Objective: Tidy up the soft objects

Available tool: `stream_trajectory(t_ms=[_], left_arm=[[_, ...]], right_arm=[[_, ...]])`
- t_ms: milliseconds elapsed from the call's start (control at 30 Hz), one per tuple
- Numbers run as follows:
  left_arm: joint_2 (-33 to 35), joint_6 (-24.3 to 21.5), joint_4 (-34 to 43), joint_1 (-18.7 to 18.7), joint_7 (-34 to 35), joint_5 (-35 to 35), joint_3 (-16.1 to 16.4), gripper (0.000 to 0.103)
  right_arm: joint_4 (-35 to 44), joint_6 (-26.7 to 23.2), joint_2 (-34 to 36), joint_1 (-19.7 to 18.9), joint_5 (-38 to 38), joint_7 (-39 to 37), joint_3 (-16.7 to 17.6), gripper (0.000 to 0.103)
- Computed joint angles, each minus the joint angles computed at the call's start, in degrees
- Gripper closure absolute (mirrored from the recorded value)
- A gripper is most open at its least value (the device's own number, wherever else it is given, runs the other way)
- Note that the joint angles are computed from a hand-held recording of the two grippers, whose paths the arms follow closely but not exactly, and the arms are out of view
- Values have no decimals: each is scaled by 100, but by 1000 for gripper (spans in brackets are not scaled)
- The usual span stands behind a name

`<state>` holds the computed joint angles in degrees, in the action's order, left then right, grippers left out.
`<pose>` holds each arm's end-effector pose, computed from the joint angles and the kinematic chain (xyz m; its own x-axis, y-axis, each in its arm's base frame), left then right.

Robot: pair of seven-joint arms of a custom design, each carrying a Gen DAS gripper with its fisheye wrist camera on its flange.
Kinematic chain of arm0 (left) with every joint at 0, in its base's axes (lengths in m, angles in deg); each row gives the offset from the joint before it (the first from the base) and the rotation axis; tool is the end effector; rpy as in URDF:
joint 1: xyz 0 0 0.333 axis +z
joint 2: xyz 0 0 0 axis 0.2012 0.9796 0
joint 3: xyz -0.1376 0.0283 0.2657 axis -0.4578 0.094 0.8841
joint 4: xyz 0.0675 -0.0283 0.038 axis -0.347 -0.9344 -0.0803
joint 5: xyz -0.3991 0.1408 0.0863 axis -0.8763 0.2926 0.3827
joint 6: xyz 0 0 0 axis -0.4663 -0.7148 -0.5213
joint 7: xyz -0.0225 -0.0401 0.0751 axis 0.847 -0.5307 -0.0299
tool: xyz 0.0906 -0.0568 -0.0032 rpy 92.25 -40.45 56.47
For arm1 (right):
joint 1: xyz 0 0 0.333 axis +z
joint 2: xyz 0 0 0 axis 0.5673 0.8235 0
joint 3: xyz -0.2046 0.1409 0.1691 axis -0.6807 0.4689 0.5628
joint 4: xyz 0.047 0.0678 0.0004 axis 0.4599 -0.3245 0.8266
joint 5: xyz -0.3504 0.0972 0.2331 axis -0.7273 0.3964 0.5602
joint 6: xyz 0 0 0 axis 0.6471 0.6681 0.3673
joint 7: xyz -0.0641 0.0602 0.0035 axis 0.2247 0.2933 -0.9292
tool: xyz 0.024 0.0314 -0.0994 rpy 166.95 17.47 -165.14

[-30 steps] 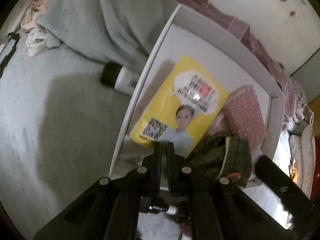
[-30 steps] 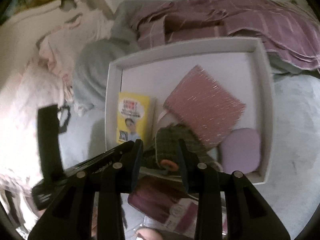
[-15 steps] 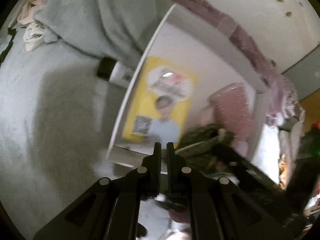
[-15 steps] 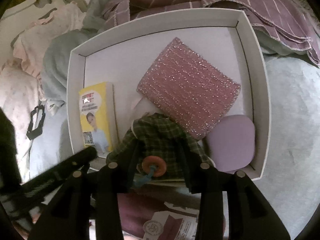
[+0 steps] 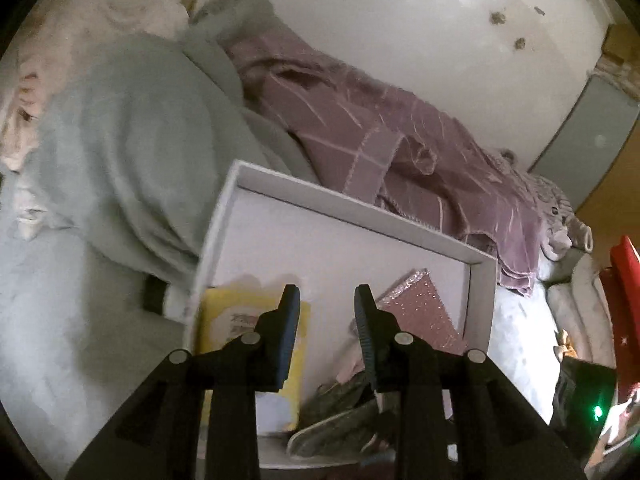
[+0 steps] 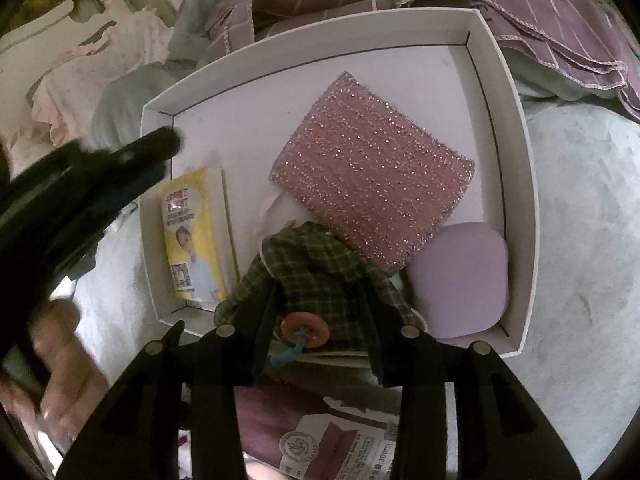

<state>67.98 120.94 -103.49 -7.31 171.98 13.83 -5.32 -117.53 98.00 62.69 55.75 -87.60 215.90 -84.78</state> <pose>0.7221 -0.3949 0.4800 -0.4252 -0.8071 0.4096 -0.7843 0.1027 -0.6118 0.5885 0.2977 0.4432 -0.2996 -0.8894 -0.3454 -0.7592 0.4415 -0.4782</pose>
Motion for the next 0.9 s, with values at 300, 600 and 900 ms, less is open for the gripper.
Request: stream_trajectory(t_ms=[300, 600, 900], left_arm=[[207, -459, 220, -394, -423, 949, 437, 83], [-438, -347, -819, -515, -608, 1704, 658, 84], [-471, -1251, -715, -371, -1148, 1596, 575, 88]], right_arm=[[-148, 38, -113, -26, 72, -26, 17, 62], [-69, 41, -57, -46, 242, -169, 28, 62], [-70, 8, -73, -34, 250, -182, 28, 62]])
